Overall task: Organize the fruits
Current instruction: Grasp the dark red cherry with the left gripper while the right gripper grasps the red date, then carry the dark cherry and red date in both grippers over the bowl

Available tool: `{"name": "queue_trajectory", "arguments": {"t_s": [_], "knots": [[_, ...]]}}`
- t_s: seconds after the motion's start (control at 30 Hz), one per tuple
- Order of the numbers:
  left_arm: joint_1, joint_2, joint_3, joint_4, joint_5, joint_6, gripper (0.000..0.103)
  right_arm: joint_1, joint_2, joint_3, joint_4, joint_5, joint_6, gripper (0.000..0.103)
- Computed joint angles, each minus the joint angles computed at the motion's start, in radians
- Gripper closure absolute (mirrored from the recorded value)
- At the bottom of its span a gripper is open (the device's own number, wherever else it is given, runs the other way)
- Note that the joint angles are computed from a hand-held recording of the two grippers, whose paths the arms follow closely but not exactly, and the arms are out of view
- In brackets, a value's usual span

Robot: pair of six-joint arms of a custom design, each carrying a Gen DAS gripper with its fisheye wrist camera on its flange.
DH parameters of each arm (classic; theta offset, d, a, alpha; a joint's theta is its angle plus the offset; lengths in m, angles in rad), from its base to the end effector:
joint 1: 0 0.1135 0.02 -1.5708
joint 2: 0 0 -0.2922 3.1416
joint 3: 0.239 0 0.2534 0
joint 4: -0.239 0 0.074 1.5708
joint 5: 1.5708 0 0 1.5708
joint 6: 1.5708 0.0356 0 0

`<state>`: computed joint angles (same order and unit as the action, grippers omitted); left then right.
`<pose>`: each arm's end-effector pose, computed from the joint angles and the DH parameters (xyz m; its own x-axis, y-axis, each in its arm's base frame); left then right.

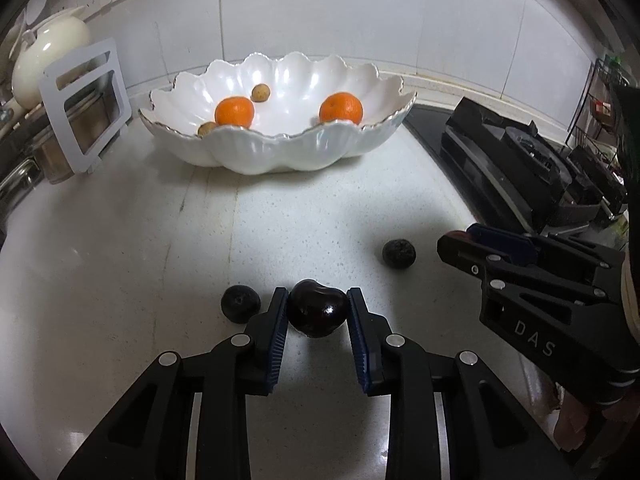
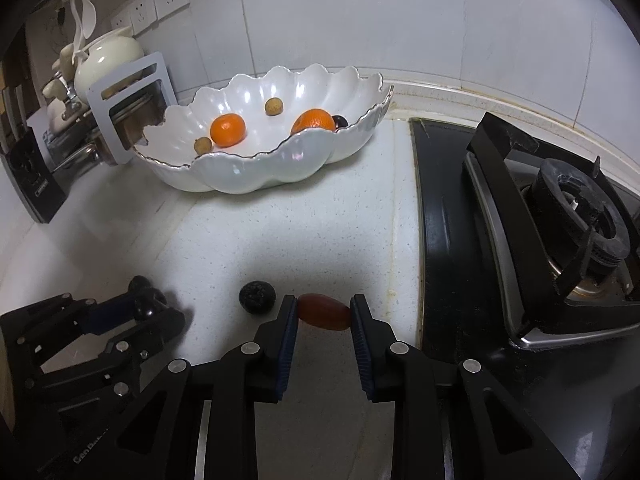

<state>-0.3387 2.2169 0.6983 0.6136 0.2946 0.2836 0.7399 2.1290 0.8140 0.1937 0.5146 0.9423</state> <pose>0.3129 -0.1212 0.0191 -0.5758 0.4867 -0.6569 0.6752 0.7362 -0.0464 0.2634 0.2168 0.0438 -0.7381 0.2797 -0.6141 0.2859 0.9539 0.0909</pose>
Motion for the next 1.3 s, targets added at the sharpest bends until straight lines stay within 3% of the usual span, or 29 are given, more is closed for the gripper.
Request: {"name": "queue_trajectory", "arguments": {"t_s": [0.83, 1.3], "knots": [[0.047, -0.248, -0.131, 0.067, 0.053, -0.057, 0.074, 0.089, -0.212, -0.016, -0.109, 0.184, -0.021, 0.075], [0.061, -0.363, -0.126, 0.091, 0.047, -0.082, 0.074, 0.066, -0.287, 0.021, -0.104, 0.269, -0.149, 0.075]]}}
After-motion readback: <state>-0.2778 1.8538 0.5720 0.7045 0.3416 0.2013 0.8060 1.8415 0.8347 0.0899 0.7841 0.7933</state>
